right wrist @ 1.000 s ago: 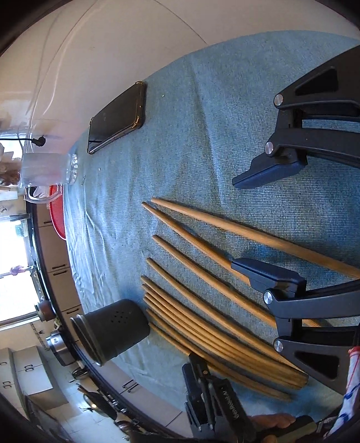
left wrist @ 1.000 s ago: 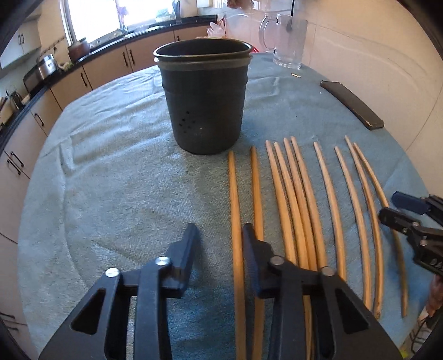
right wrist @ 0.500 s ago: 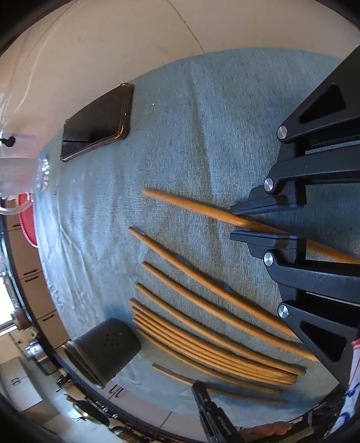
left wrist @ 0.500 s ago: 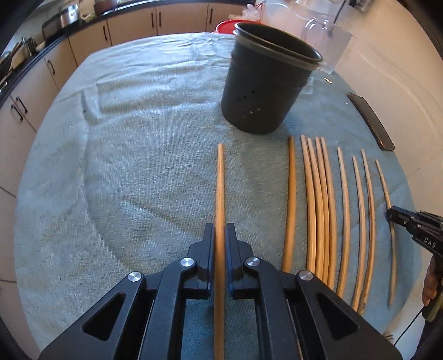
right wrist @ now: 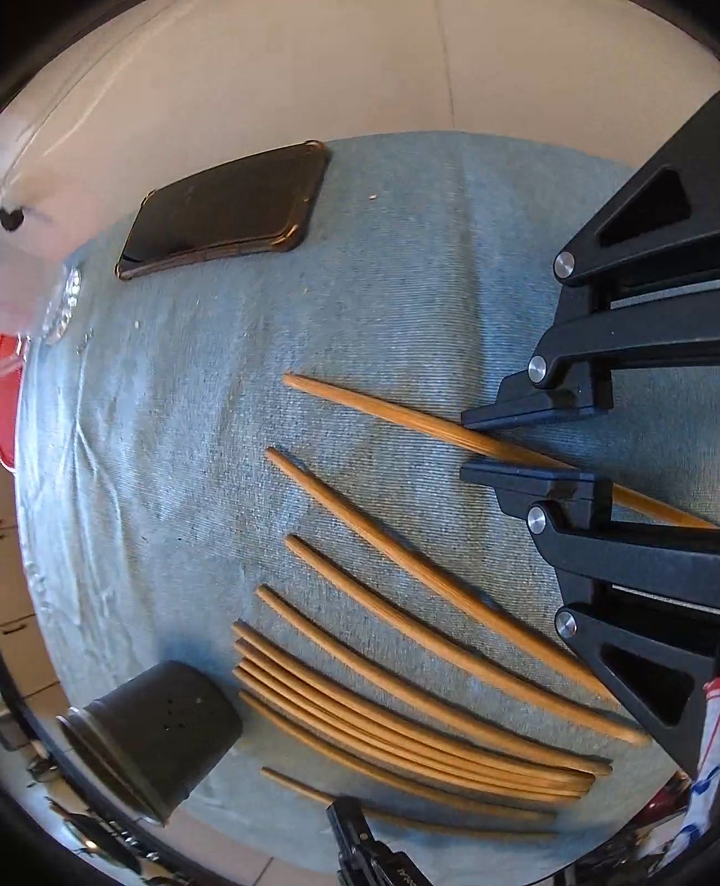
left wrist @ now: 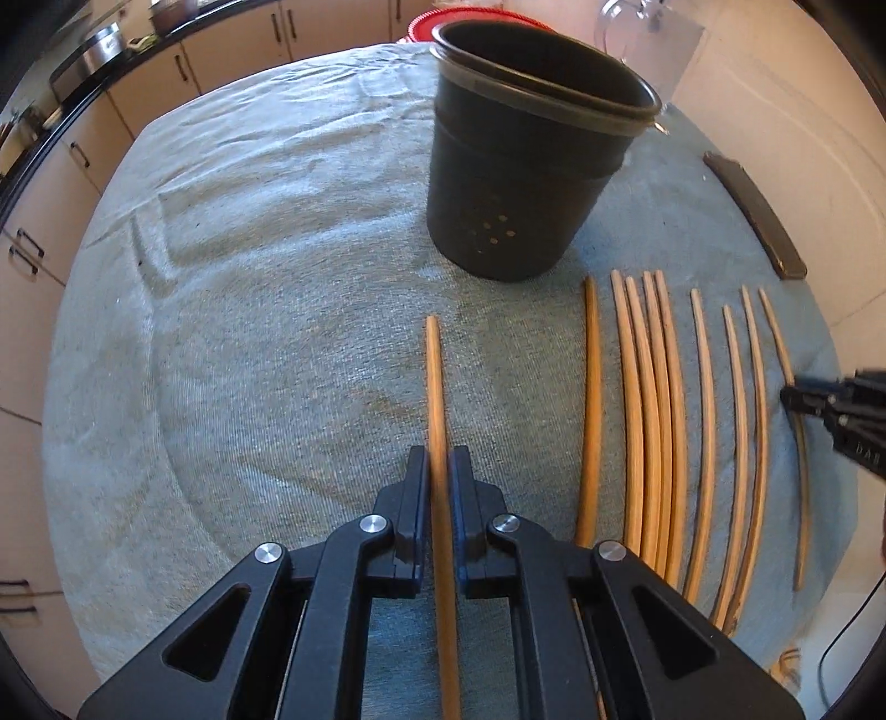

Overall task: Organize utensils
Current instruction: 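Grasp one wooden chopstick with the left tool while the right tool grasps another, then lift both held chopsticks upright and carry them above the black holder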

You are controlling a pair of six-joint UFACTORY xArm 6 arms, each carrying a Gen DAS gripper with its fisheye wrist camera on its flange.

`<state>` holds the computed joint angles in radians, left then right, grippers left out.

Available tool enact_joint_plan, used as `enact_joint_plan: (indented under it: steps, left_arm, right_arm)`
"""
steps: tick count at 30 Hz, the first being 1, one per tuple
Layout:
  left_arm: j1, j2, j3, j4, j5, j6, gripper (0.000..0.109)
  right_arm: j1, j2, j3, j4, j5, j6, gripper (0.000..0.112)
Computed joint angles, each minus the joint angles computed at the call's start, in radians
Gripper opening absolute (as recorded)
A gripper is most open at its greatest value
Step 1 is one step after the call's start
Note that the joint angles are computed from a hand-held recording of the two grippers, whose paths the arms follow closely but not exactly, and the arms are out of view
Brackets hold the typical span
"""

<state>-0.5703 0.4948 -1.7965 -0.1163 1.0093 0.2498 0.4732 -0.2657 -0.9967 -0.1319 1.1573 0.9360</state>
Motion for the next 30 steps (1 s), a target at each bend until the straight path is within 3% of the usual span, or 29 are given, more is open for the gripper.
enact_joint_plan:
  steps: [4,9,17,24,30]
  left_arm:
    - [-0.005,0.004,-0.007,0.013,0.008,0.007,0.007]
    - [0.011,-0.078,0.131,-0.064,-0.091,0.043,0.006]
    - [0.026,-0.309,0.423,-0.200,-0.293,0.119,0.006]
    - [0.030,-0.502,0.613,-0.310,-0.420,0.182,0.006]
    - [0.002,-0.627,0.715,-0.380,-0.511,0.234,0.006]
  right_arm:
    - [-0.043,0.049,-0.051,0.048,0.016,-0.065,0.012]
    - [-0.036,0.026,-0.013,-0.002,-0.050,-0.041,0.007]
    - [0.041,-0.222,0.233,-0.167,-0.273,0.219,0.007]
    - [0.146,-0.365,0.299,-0.384,-0.253,0.442,0.007]
    - [0.300,-0.394,0.269,-0.580,-0.170,0.636,0.007]
